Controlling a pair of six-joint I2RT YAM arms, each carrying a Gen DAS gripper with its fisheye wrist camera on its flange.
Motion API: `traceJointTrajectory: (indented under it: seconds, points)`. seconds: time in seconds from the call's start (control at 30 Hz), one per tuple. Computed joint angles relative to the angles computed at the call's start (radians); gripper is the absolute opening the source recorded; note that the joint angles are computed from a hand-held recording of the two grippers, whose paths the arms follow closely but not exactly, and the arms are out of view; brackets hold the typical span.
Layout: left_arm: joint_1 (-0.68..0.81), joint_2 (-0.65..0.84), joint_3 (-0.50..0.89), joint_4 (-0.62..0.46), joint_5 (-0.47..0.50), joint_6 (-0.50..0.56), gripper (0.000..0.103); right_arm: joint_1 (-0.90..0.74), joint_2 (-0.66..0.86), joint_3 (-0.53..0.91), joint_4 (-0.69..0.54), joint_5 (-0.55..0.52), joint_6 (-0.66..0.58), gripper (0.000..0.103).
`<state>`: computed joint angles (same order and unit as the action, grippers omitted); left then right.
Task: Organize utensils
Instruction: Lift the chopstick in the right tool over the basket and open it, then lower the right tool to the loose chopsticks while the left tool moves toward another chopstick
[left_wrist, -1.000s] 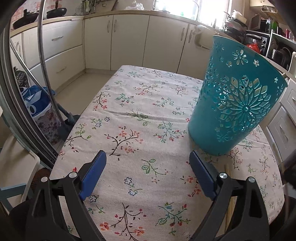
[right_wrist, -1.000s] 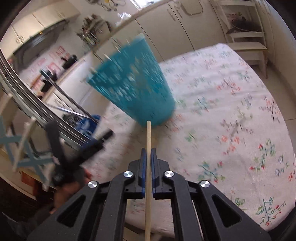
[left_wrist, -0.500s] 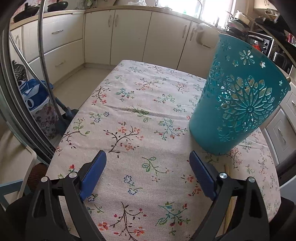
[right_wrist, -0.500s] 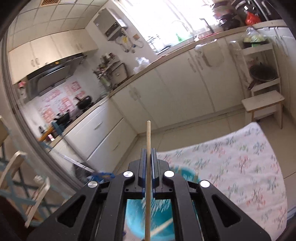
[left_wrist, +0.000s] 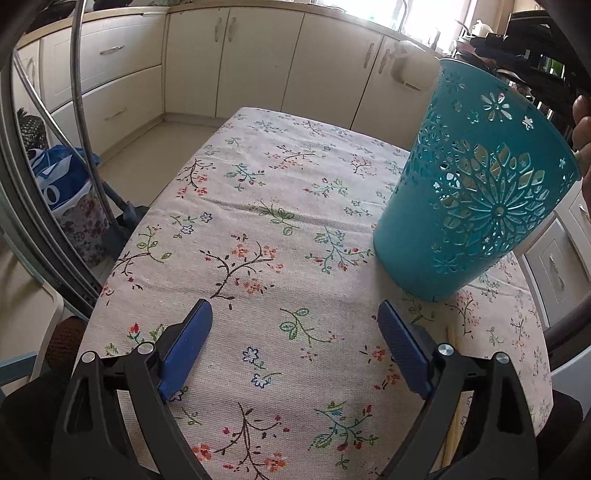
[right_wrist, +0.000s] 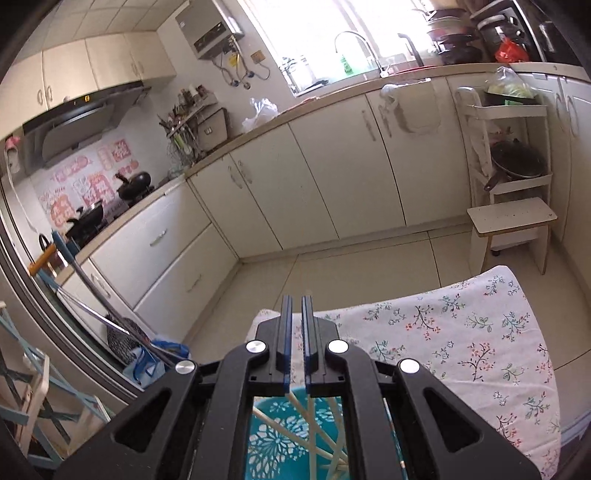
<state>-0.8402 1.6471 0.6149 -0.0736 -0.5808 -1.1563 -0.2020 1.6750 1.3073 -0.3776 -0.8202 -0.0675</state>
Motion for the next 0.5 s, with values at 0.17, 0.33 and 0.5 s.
traceJointTrajectory:
  seconds: [0.17, 0.33, 0.5]
  points:
    - [0.000, -0.001, -0.002, 0.002, 0.001, 0.000, 0.087, -0.022, -0.016, -0.030, -0.057, -0.027, -0.070, 0.006]
    - [-0.001, -0.002, -0.004, 0.008, -0.001, -0.004, 0.087, -0.120, -0.102, -0.110, -0.123, -0.105, -0.187, 0.014]
    - [-0.002, -0.012, -0.017, 0.021, -0.001, -0.008, 0.087, -0.318, -0.222, -0.233, -0.231, -0.211, -0.386, 0.036]
